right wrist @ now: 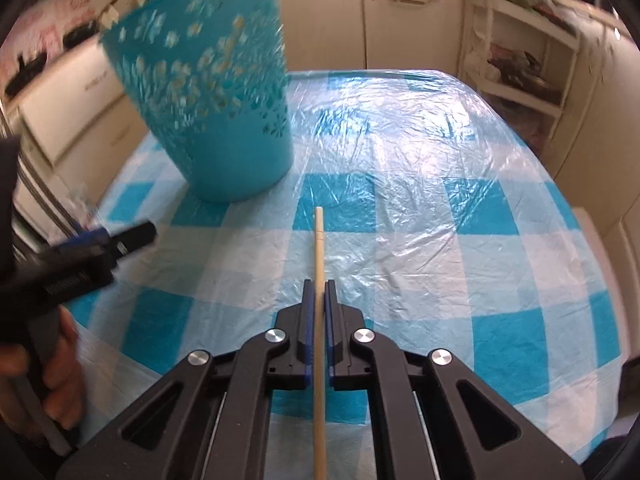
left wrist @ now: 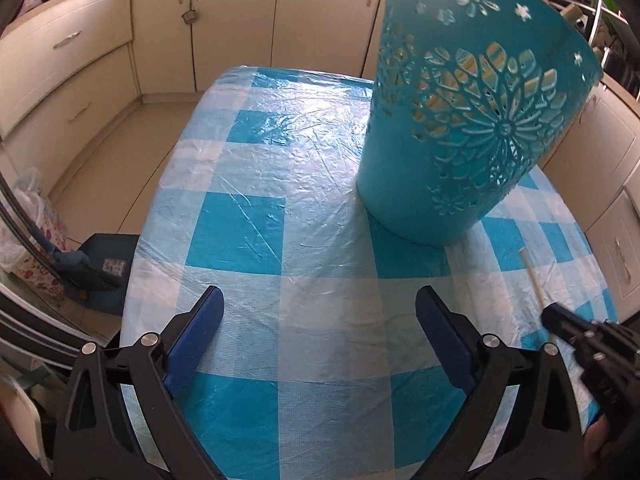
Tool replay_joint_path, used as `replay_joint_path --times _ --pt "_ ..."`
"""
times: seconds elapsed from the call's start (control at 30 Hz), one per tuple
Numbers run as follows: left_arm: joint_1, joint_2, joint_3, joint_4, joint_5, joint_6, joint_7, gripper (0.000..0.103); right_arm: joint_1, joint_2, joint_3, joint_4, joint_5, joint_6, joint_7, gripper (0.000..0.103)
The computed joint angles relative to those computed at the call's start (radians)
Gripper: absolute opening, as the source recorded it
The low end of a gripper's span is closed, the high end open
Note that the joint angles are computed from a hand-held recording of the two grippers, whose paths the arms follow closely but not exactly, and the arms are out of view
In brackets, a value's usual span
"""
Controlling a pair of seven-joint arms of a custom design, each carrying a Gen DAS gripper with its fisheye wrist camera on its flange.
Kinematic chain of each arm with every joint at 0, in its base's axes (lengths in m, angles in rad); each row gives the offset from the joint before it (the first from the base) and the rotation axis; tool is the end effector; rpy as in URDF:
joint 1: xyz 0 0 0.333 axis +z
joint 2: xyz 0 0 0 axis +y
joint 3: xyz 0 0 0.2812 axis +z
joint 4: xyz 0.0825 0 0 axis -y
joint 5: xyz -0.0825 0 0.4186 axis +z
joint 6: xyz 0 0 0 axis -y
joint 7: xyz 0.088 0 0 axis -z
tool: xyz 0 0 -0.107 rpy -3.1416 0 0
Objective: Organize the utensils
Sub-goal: 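Lift the held chopstick with the right tool over the basket and lower it in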
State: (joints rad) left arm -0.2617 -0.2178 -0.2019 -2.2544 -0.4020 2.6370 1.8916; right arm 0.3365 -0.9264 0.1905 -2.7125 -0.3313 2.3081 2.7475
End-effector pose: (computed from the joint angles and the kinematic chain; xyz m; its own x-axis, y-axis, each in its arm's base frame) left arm 0.5070 -0.2461 0.4686 -0.5119 -0.8490 0.1309 -0.7315 0.3508 -0.5847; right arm 0.3356 0.1851 0.5068 -0.4284 -0.8789 -0.2097 -0.6679 0.4643 -0.5817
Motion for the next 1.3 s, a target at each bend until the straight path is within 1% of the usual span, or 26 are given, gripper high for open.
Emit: replay_joint_path --times 0.17,0.23,0.3,0.4,0.5,0.57,0.6,0.7,0.73,0.77,0.83,0.9,0.97,1.0,1.3 --pt "0.001 0.000 -0.010 0.003 0.029 0.000 -0.023 0.093 -0.015 -0.148 0.008 -0.056 -0.015 0.103 0.060 0.006" --pt "0.001 0.001 -0.009 0.004 0.034 0.002 -0.026 0.093 -0.034 -0.182 0.016 -0.056 -0.025 0.147 0.081 0.006" --pt "0.002 0.002 -0.011 0.004 0.045 0.001 -0.031 0.094 -0.063 -0.197 0.021 -0.040 -0.040 0.197 0.094 0.006" --pt "0.004 0.005 -0.016 0.006 0.069 0.000 -0.044 0.094 -0.134 -0.177 0.033 0.018 -0.085 0.290 0.100 0.006" --pt "0.002 0.004 -0.014 0.005 0.073 0.000 -0.046 0.094 -0.222 -0.092 0.049 0.108 -0.133 0.392 0.098 0.006" --pt "0.001 0.004 -0.013 0.005 0.073 0.000 -0.046 0.095 -0.284 -0.010 0.058 0.181 -0.164 0.463 0.096 0.006" --pt "0.001 0.004 -0.013 0.005 0.073 0.000 -0.046 0.095 -0.314 0.024 0.068 0.211 -0.179 0.488 0.099 0.006" --pt "0.001 0.004 -0.014 0.005 0.075 0.000 -0.048 0.095 -0.430 0.154 0.121 0.320 -0.239 0.555 0.138 0.006" --pt "0.000 0.005 -0.013 0.005 0.074 0.000 -0.047 0.095 -0.459 0.178 0.137 0.341 -0.256 0.565 0.160 0.006" --pt "0.000 0.005 -0.012 0.005 0.073 0.001 -0.046 0.095 -0.511 0.215 0.169 0.375 -0.285 0.576 0.196 0.006" --pt "-0.001 0.006 -0.011 0.005 0.068 0.001 -0.043 0.095 -0.574 0.254 0.214 0.414 -0.341 0.574 0.262 0.006" --pt "-0.003 0.007 -0.009 0.006 0.061 0.002 -0.038 0.095 -0.615 0.284 0.249 0.441 -0.394 0.556 0.320 0.006" --pt "-0.004 0.009 -0.007 0.007 0.050 0.002 -0.032 0.095 -0.631 0.317 0.263 0.463 -0.436 0.529 0.352 0.006" --pt "-0.005 0.008 -0.005 0.007 0.042 0.002 -0.027 0.095 -0.625 0.323 0.261 0.463 -0.449 0.519 0.365 0.006" --pt "-0.003 0.016 0.001 0.014 0.004 0.001 -0.001 0.095 -0.525 0.357 0.203 0.447 -0.567 0.452 0.427 0.006"
